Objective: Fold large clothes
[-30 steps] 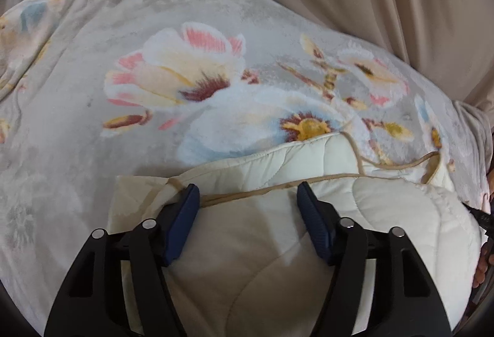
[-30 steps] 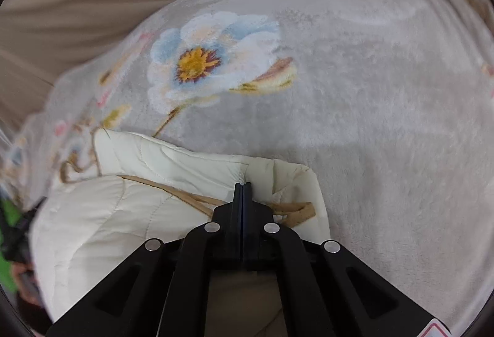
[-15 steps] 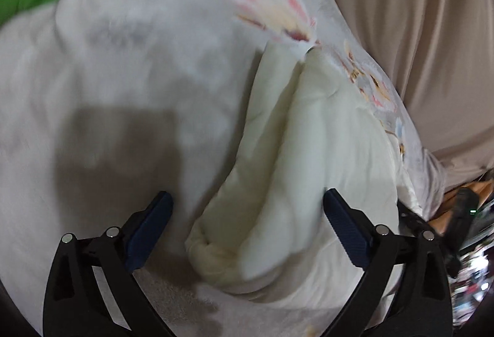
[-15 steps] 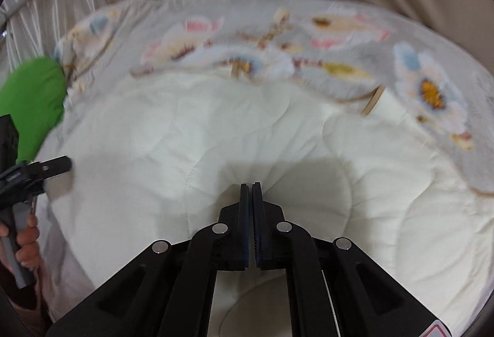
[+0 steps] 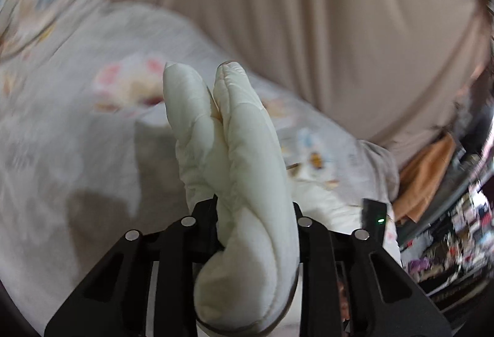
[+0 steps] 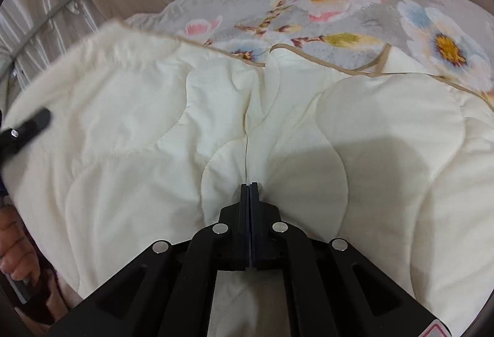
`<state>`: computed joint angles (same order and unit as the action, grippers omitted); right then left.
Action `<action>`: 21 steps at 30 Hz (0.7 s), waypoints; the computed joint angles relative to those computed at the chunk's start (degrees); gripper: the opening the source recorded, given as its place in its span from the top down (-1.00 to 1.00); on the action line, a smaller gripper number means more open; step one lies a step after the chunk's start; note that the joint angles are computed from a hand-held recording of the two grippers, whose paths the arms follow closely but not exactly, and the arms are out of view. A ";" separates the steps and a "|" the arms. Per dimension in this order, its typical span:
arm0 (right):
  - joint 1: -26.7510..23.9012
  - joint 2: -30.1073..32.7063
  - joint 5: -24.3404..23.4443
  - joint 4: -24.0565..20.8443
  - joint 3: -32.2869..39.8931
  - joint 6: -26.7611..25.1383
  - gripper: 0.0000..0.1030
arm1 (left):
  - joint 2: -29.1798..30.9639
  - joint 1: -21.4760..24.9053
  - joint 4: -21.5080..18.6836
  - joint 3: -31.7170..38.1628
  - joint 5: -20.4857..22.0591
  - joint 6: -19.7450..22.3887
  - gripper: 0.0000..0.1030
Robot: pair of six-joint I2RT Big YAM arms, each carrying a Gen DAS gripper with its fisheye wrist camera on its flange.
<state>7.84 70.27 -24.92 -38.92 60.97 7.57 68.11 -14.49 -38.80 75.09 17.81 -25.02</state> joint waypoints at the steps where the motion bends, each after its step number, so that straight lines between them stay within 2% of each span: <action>1: -1.19 -2.18 -1.34 -0.66 -1.05 -0.71 0.90 | -0.19 -2.27 0.07 1.43 -0.65 1.21 0.52; 5: -6.87 -10.37 -11.53 -5.57 -6.78 -3.85 0.89 | 0.88 -9.30 -0.70 6.00 -2.15 5.48 0.53; 8: -8.33 -13.60 -19.02 -7.65 -12.50 -5.13 0.89 | 2.49 -14.30 -1.41 8.47 -3.12 8.03 0.53; 10: -6.80 -13.22 -18.12 -6.23 -14.52 -4.44 0.89 | 4.29 -16.99 -1.75 9.81 -2.64 8.55 0.53; 13: -4.79 -8.82 -18.05 -0.12 -16.55 1.07 1.00 | 7.09 -20.51 -3.42 11.64 -3.09 9.59 0.55; 14: -5.08 -8.40 -19.44 2.17 -17.36 2.99 1.00 | 8.45 -21.77 -4.03 12.39 -3.71 9.86 0.55; 16: -6.73 -8.58 -23.11 3.19 -18.21 6.02 1.00 | 10.67 -24.07 -4.88 13.72 -5.57 9.91 0.57; 18: -9.70 -11.22 -26.85 3.66 -20.66 8.51 1.00 | 13.10 -25.97 -5.43 14.90 -7.80 9.96 0.58; 21: -14.41 -19.05 -24.48 1.37 -24.62 6.65 1.00 | 16.93 -28.85 -6.93 17.23 -10.84 10.76 0.58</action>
<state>-6.57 51.21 -49.39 -37.55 36.35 14.22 85.04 -43.34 -45.72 92.32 6.97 -14.26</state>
